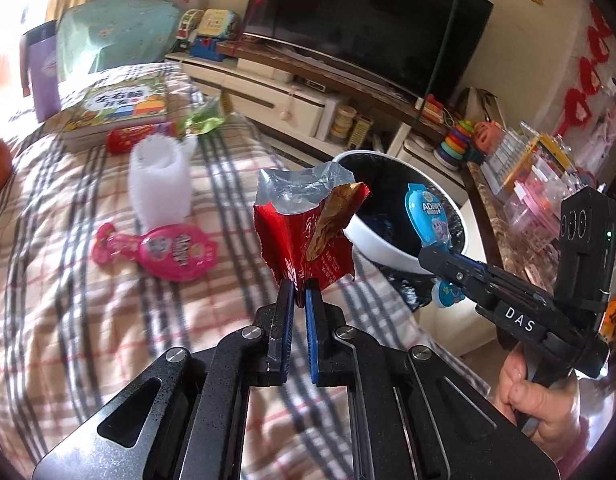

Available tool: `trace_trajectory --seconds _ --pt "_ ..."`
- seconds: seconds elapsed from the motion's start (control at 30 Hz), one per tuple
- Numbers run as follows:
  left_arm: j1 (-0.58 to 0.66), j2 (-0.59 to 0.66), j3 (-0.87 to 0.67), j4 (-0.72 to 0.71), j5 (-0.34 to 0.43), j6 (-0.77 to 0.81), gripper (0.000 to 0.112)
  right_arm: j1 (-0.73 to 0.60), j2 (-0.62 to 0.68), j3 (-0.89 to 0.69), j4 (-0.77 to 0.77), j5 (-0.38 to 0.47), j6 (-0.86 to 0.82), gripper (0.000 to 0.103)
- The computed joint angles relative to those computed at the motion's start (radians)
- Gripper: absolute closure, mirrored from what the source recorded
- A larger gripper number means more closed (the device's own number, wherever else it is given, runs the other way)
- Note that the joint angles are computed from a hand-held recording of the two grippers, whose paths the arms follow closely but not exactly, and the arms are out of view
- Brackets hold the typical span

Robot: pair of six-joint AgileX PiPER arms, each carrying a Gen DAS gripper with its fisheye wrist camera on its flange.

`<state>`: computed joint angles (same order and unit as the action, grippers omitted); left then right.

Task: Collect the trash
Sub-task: 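Carry the red snack bag and blue candy pack in both tools over the bin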

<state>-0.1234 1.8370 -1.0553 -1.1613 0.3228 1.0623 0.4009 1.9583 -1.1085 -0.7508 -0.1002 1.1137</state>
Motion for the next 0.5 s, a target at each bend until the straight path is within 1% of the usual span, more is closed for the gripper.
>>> trace_trajectory --seconds 0.33,0.5 --pt "-0.068 0.038 -0.092 0.16 0.003 -0.164 0.107 -0.056 -0.016 0.011 -0.022 -0.004 0.007 0.083" --pt "-0.088 0.058 -0.14 0.225 0.011 -0.234 0.107 -0.084 -0.016 0.007 -0.08 -0.007 0.061 0.083"
